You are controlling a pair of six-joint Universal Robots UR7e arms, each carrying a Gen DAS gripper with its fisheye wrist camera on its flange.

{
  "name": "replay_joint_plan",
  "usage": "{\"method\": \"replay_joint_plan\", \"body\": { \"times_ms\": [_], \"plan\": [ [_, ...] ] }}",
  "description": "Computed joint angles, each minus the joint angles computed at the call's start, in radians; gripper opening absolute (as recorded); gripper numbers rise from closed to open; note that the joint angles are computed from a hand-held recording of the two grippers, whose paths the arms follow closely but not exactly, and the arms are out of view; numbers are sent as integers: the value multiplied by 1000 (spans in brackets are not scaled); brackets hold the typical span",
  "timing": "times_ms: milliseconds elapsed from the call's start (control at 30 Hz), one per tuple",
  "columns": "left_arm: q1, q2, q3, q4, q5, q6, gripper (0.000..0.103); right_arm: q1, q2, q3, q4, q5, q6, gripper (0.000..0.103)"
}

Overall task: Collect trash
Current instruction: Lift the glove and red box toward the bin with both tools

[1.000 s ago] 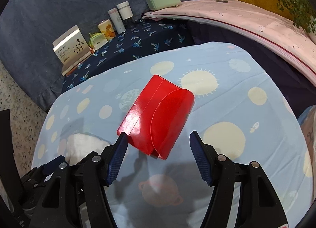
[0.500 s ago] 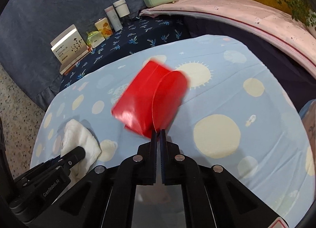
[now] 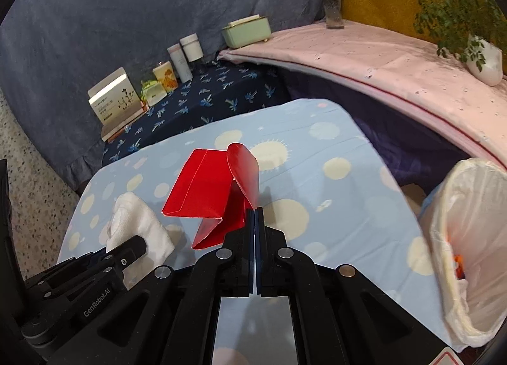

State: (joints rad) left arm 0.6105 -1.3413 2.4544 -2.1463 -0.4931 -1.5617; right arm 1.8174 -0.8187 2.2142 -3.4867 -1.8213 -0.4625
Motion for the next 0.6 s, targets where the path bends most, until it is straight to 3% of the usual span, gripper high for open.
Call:
{"method": "replay_joint_plan", "body": {
  "times_ms": [333, 600],
  "plan": [
    [-99, 135, -117, 32, -6, 9, 15, -66, -193, 89, -9, 40, -36, 1],
    [-139, 284, -219, -99, -15, 154, 15, -149, -340, 137, 2, 77, -70, 1]
  ]
}}
